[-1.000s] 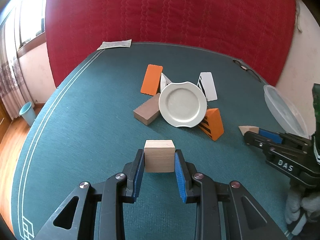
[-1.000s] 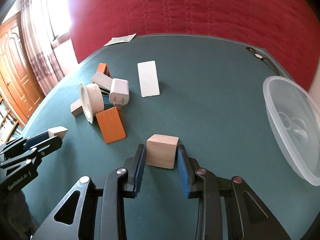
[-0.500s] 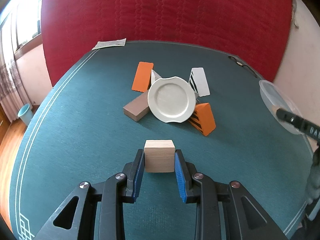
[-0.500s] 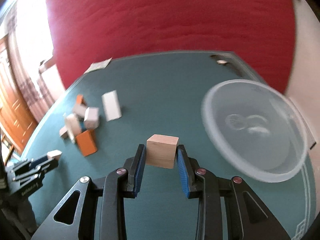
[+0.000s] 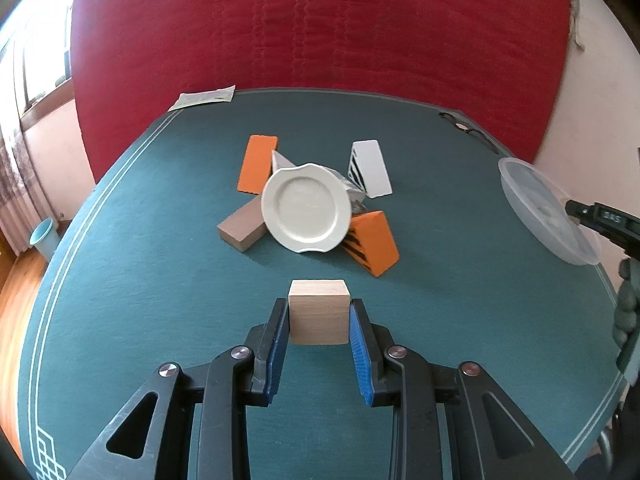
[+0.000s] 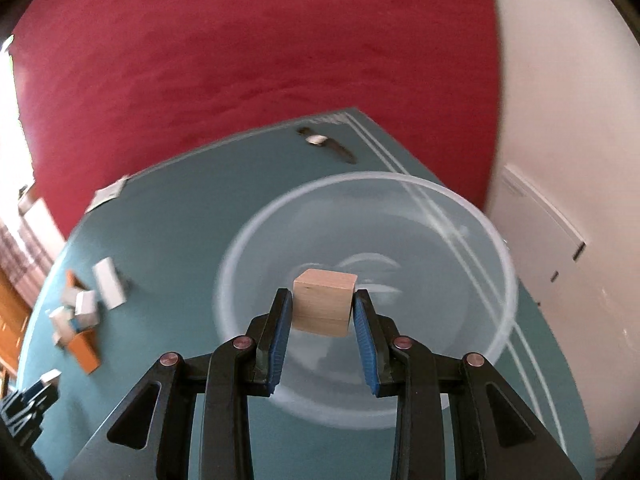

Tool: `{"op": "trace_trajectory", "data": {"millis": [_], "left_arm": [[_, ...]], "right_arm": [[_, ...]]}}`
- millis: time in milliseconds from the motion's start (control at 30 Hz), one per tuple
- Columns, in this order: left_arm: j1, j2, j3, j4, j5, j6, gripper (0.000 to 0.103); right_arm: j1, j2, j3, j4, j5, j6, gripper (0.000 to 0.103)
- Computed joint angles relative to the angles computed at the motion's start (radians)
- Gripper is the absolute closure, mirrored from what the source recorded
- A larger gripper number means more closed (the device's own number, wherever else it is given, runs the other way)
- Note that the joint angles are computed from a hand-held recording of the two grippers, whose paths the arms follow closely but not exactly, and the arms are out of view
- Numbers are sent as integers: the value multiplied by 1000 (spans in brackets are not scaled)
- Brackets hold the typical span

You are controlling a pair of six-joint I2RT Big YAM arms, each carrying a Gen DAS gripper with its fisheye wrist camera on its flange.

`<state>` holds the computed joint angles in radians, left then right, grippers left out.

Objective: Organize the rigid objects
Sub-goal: 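Carry the cube in the right gripper into the clear bowl and open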

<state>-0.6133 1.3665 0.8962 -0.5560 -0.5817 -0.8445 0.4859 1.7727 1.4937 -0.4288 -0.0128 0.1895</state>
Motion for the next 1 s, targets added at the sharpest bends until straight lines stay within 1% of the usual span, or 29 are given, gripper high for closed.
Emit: {"op": "trace_trajectory", "data": {"millis": [133,267,500,567,733,800,833,933,1000], "left_arm": [[-4,15,16,-2,4,2,72],[-6,27,30,-5,5,6,72],[-12,35,41,-11,0,3,72],[-17,41,50,-15,-3,2,72],[-15,56,67,-19,-3,7,72],[-17,60,73,-19,-5,8,72],[-19,63,76,-19,-5,10,72],[-22,68,84,-16,-8,17,72],[-26,71,92,-15,-11,21,72]], "right_arm": [[-19,44,44,-27,41,-21,70],[-34,75,77,-72,71,-38,70],[-34,99,114,-160,119,-116,70],[-31,97,113,-168,128,-129,71],[-36,94,136,-245,140,-145,71],[-35,83,130,-269,157,-164,71],[-31,81,133,-291,173,-154,71],[-32,54,106,-311,187,-161,71],[-33,26,70,-310,198,-168,71]]}}
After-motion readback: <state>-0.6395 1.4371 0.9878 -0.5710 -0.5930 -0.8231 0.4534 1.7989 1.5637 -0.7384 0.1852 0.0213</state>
